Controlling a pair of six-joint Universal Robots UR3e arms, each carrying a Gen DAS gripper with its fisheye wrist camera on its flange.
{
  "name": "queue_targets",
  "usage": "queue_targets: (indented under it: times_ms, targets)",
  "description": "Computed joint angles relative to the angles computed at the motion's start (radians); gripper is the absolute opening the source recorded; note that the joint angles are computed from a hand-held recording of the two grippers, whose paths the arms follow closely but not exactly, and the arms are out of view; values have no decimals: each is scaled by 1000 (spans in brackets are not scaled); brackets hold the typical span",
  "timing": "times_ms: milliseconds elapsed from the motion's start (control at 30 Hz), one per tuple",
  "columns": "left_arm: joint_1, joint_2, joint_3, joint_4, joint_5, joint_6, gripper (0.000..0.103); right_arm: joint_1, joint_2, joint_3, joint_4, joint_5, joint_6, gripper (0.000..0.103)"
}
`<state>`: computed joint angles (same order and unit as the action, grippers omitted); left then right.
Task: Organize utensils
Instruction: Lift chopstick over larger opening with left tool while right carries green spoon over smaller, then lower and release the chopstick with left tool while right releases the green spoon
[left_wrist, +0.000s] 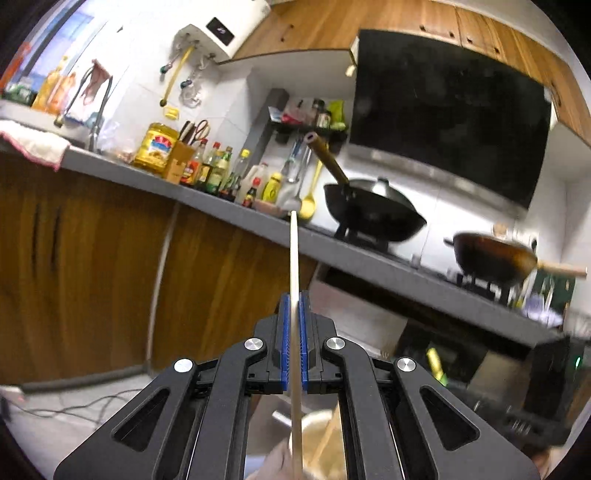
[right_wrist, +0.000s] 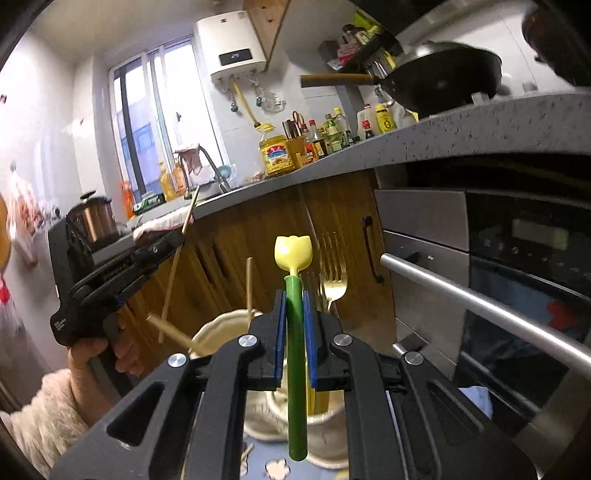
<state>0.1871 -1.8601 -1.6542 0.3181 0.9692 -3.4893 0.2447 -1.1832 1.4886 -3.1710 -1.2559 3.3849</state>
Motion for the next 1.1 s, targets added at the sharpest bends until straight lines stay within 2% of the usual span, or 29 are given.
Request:
queue_targets:
  times_ms: [167,267,533,733,900,1100]
  targets:
    - [-4,-134,125,70,-51,-129,5,-11,84,-39,-81,21,53,9]
    - [-18,-174,147,95,-55,-142,5,-26,119,-38,-137,44,100,9]
    - [4,-185,75,150,-136,-97,5,-47,162,-11,-234,63,157,9]
    - [35,-148,-5,187,-165,-88,5,-29,197,-72,-229,34,178,9]
    - [45,-134,-36,180,-172,-81,5,6,219,-102,-213,-18,145,9]
    - [60,-97,-103,174,-195,-25,5,27,153,19,-235,-81,50,9]
